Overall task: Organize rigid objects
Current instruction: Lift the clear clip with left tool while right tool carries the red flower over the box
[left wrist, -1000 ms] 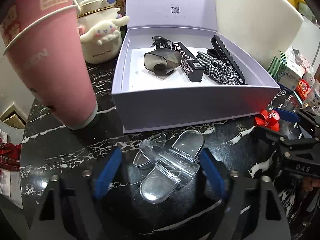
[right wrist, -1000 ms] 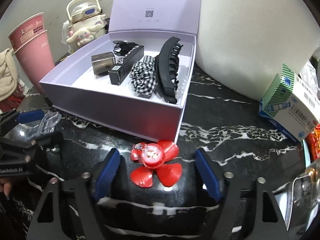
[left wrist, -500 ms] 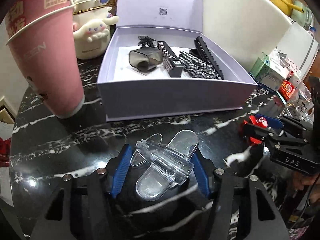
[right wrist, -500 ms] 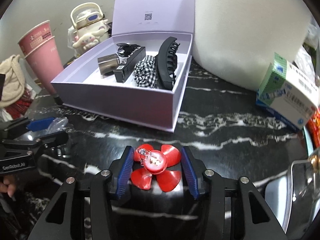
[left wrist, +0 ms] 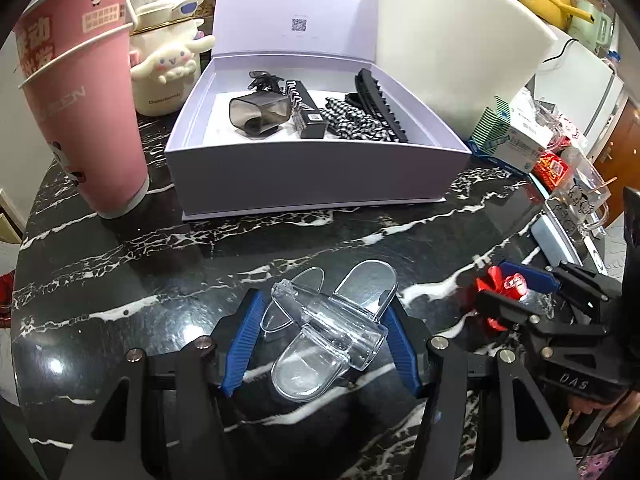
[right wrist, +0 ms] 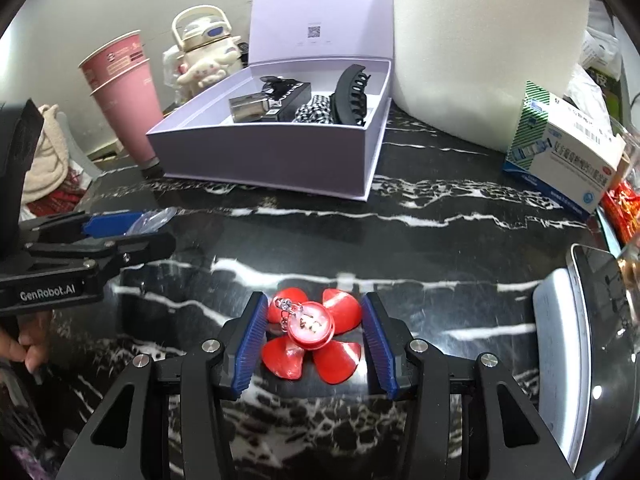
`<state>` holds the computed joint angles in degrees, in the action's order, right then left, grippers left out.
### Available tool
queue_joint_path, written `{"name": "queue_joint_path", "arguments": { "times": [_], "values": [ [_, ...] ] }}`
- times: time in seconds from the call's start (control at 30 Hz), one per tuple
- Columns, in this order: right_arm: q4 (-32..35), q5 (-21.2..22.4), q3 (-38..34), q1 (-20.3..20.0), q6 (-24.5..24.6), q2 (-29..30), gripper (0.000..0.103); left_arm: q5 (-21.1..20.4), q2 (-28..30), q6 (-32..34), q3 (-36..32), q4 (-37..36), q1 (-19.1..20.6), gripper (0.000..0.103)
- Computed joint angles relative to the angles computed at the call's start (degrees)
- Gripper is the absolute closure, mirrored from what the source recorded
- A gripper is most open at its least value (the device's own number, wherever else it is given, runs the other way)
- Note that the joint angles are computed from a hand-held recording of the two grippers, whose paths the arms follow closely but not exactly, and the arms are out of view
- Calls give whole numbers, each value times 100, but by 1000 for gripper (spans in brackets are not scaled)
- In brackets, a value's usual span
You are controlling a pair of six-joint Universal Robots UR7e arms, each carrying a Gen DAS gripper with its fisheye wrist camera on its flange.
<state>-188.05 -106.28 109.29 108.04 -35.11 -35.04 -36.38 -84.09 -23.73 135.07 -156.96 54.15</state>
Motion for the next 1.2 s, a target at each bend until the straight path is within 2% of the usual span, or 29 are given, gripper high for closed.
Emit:
{"name": "queue_joint_path", "arguments": {
  "times": [0.33, 0.5, 0.6, 0.93, 1.2],
  "values": [
    [-242, -14, 324, -3, 111, -129, 55, -122, -79, 96, 133, 178, -155, 44],
    [-959, -240, 488, 82, -505, 30, 55, -64, -137, -37, 187, 317, -216, 44],
    [-741, 55, 549, -5, -422, -102, 55, -60, -145, -169, 184, 407, -215, 44],
    [-630, 220, 569, -49, -640, -174, 55, 165, -156, -484, 223, 480, -396, 44],
    [-524, 273, 534, -48, -767, -293, 55, 286, -64, -424, 89, 394, -504, 44]
  ]
}}
